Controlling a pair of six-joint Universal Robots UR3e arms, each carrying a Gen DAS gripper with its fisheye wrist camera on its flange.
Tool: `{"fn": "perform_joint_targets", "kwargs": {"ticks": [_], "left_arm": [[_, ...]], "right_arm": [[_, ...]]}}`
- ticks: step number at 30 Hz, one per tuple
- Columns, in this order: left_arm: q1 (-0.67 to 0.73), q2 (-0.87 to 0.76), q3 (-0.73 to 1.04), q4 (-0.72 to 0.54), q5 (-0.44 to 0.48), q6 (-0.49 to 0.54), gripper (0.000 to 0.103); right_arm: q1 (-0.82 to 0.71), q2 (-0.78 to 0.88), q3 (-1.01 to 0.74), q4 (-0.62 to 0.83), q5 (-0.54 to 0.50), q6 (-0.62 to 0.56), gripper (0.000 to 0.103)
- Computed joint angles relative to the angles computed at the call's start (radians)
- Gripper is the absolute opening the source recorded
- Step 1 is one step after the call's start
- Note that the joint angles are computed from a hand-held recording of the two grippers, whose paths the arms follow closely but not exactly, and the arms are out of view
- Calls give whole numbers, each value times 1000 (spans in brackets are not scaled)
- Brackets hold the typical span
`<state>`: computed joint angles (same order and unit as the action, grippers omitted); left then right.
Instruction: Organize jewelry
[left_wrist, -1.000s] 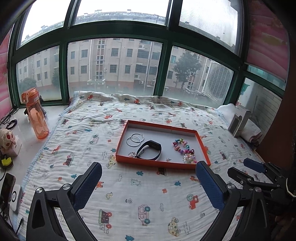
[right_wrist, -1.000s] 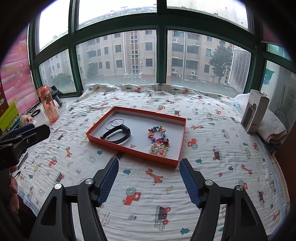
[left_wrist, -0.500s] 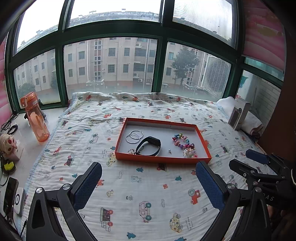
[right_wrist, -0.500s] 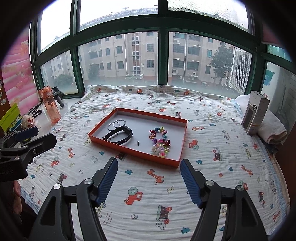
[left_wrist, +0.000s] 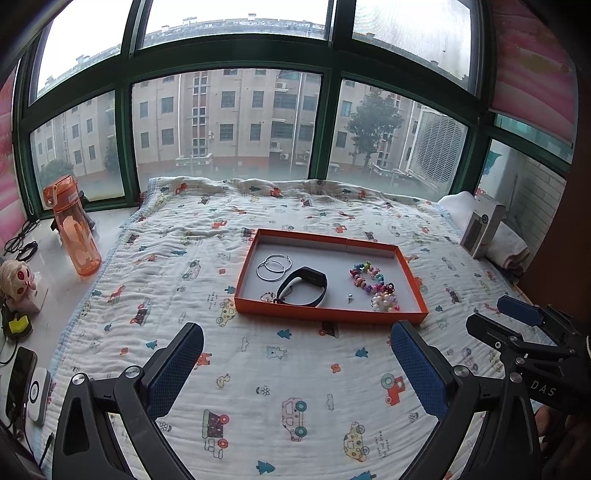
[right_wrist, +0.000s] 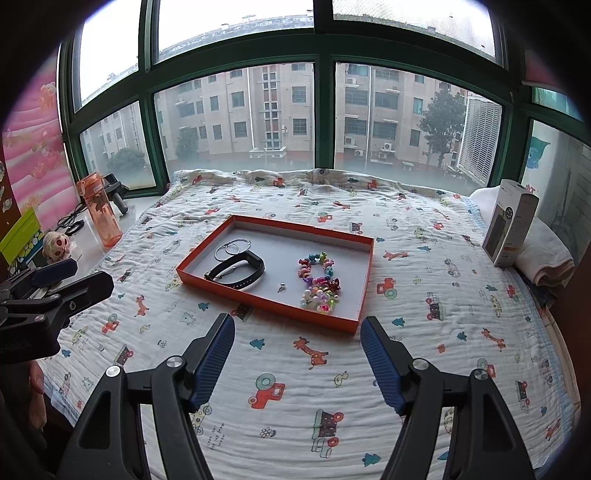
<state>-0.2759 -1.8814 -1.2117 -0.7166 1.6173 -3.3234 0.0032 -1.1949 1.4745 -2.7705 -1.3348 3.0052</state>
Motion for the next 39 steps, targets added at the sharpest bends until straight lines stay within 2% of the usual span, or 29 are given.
{"fn": "perform_joint_targets", "kwargs": {"ticks": [39], "left_arm": [[24, 19, -66, 5, 16, -12, 103]], "right_arm": [[0, 6, 0, 6, 5, 1, 79]]}}
